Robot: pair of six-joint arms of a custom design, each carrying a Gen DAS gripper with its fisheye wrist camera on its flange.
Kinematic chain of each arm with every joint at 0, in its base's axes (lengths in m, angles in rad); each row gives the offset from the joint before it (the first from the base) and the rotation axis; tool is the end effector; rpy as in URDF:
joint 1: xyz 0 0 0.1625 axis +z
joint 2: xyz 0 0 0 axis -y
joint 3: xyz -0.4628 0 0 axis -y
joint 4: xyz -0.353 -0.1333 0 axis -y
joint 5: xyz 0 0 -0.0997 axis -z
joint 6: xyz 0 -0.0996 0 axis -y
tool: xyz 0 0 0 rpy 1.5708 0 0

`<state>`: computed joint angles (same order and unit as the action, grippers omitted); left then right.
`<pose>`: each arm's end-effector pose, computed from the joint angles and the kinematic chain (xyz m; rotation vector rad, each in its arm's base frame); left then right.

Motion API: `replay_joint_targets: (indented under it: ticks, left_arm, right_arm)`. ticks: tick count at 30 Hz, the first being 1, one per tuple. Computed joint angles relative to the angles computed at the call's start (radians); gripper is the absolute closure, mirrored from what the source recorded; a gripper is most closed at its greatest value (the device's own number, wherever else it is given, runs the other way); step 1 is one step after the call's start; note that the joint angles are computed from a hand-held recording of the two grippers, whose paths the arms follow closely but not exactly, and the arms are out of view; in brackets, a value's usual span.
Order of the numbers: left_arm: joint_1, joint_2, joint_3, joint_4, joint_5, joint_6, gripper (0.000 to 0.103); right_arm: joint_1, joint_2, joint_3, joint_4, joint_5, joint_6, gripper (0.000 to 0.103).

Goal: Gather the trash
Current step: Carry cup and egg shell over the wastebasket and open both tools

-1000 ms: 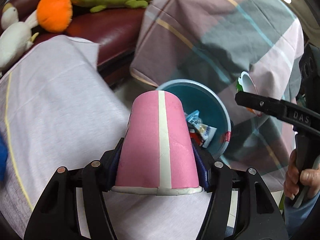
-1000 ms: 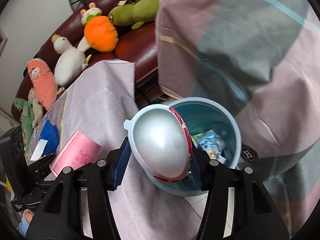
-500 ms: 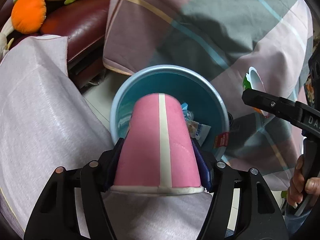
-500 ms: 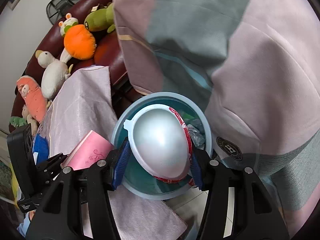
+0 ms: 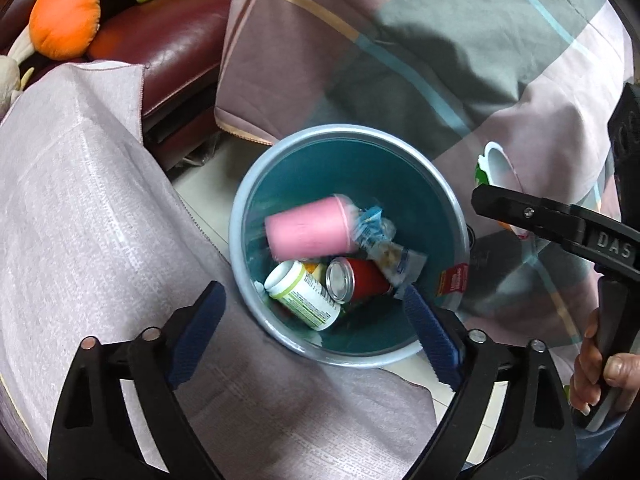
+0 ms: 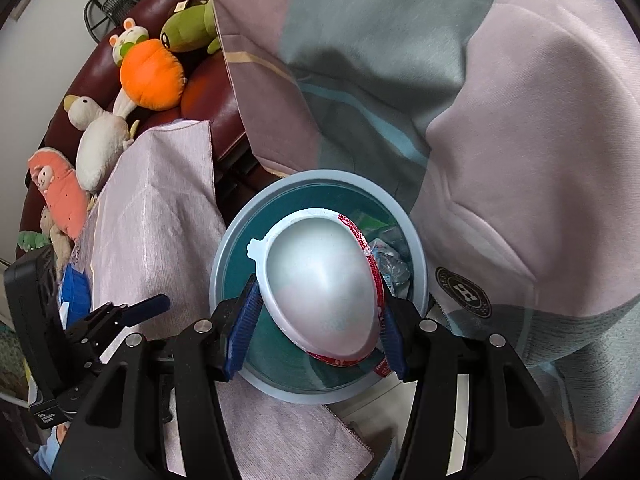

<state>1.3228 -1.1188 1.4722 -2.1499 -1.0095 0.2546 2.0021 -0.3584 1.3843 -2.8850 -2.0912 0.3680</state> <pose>0.0212 -0.6752 0.3968 0.5568 2.5060 -0.2883 0.3840 -0.6340 -0.0315 -0.0189 -2.7035 0.6411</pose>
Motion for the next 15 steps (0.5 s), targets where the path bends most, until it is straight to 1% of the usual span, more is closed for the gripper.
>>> replay_joint_targets:
  ticks: [10, 12, 13, 15]
  left_arm:
    - [0.013, -0.020, 0.002, 0.011, -0.023, -0.019, 0.011]
    - [0.017, -0.022, 0.002, 0.010, -0.028, -0.020, 0.011]
    - [0.020, -0.024, 0.001, 0.011, -0.032, -0.022, 0.011]
    - [0.025, -0.027, -0.001, 0.012, -0.039, -0.025, 0.011]
  right_arm:
    - [0.005, 0.038, -0.077, 0.091, -0.008, 0.001, 0.050]
    - [0.005, 0.045, -0.096, 0.115, -0.008, 0.009, 0.041]
    - [0.005, 0.048, -0.101, 0.118, -0.009, 0.014, 0.033]
    - [0.008, 0.053, -0.112, 0.129, -0.015, 0.019, 0.032]
